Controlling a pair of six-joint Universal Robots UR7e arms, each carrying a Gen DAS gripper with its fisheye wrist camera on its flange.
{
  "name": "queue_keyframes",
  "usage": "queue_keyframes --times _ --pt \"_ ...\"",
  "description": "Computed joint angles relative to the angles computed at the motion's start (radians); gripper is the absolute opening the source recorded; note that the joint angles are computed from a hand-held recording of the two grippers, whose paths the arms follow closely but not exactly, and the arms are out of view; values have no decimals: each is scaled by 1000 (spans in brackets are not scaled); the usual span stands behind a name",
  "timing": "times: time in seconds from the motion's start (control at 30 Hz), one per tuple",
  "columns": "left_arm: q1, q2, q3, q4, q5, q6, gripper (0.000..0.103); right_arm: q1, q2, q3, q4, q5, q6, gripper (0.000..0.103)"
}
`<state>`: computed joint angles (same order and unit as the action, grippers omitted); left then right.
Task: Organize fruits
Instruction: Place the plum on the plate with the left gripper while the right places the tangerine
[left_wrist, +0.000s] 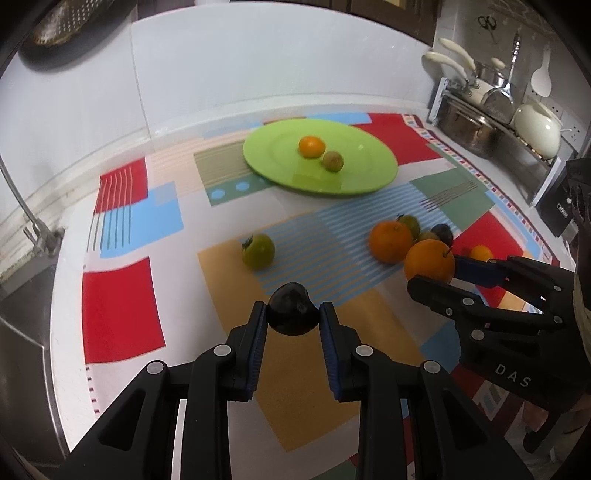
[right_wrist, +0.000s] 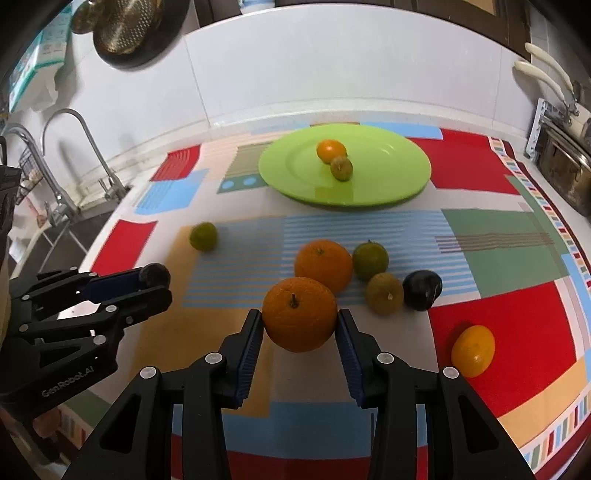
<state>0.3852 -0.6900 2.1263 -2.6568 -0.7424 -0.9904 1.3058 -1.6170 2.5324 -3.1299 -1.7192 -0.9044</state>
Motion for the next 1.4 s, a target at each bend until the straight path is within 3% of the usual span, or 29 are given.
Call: queue_keyframes --times 0.3,0.73,1.03,1.4 --pt "-6 -1 -31 -12 33 61 29 29 -43 -12 20 15 14 41" --pt "6 54 -166 59 139 42 29 40 -37 -152 188 69 -36 41" --pt "59 91 -277 39 176 169 29 75 28 -276 262 77 -49 41" --pt "143 130 -407 20 165 321 29 119 156 -425 291 57 -14 41"
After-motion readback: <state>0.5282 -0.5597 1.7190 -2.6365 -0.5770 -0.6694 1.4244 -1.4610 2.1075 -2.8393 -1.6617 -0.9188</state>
